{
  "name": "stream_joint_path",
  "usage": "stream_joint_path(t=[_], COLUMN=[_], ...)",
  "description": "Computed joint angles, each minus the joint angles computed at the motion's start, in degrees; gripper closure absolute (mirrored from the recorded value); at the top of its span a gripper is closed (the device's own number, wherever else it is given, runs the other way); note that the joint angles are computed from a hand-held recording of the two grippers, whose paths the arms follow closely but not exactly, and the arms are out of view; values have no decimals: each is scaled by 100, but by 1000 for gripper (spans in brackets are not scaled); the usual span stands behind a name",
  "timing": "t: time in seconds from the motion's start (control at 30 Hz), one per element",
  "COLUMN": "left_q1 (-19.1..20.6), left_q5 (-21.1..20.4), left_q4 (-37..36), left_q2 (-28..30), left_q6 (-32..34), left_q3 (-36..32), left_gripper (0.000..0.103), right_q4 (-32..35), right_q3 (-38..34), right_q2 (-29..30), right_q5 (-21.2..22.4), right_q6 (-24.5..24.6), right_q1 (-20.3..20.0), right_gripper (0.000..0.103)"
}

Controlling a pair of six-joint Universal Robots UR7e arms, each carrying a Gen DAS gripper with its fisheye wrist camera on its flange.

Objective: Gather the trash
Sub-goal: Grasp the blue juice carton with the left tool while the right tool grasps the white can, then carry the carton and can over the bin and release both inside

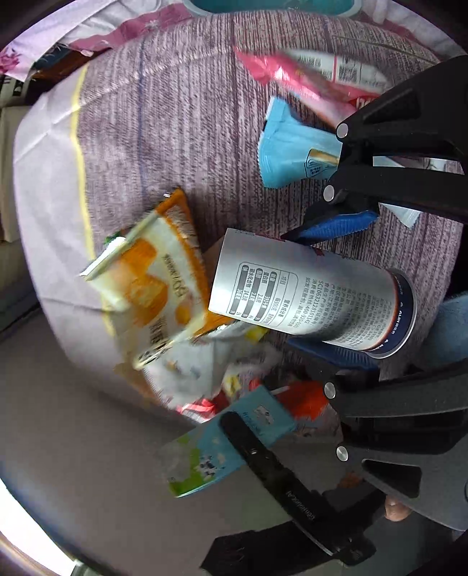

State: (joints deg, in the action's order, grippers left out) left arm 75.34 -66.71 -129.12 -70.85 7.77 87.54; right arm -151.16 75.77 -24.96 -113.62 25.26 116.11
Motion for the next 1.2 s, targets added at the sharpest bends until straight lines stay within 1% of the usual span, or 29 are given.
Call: stream_joint_path(t=[0.17,0.27,0.37,0.43,0.47,0.53,0.6,0.63,0.7,0.73,0.77,0.8,0.87,0.97,1.07,1.2], left_q1=[-201,-329,-483,-629,-711,-844,-1001,-1080,-1225,-1275,-1346,-1422,-1571,-1758,-1908,-2051], left_q5=[-230,-364,-446,-482,-509,-553,-602,-660,-793,-846,-880,-896,-921,-955,-947,-884], left_q4=[8,-6,39,44,56,67,49,55,89,118,133,138,170,275,315,341], left_q2=[-163,-185,-122,-66,-27,20,102,180,342,406,485,563,750,1024,1307,1551], left_q6=[95,152,219,285,312,371,403,420,421,445,466,491,518,567,617,648], left_q3=[40,52,4,23,39,107,192,225,269,280,299,336,412,457,489,560], left_gripper=[61,61,61,61,61,61,61,61,61,61,61,61,61,61,61,61], right_q4=[-608,-999,-1248,-1639,-1866,-2105,-2422,-2566,-2854,-2994,-3126,-3232,-3431,-3750,-4084,-4183], right_q3=[341,641,643,991,1229,1509,1911,2107,2580,2682,2935,3115,3366,3901,4213,4462], right_q2=[-383,-659,-736,-967,-1147,-1370,-1675,-1789,-2154,-2177,-2367,-2498,-2638,-3006,-3167,-3320], right_q5=[-236,-389,-600,-791,-926,-1148,-1549,-1652,-1958,-2045,-2242,-2350,-2439,-2653,-2658,-2602], right_q6=[-265,-331,-386,-390,-388,-351,-296,-287,-198,-192,-126,-78,-4,124,93,227], right_q1=[111,138,163,176,161,158,148,128,52,9,-23,-65,-151,-311,-521,-666], right_gripper=[54,54,54,54,54,54,54,54,54,54,54,54,54,54,54,54])
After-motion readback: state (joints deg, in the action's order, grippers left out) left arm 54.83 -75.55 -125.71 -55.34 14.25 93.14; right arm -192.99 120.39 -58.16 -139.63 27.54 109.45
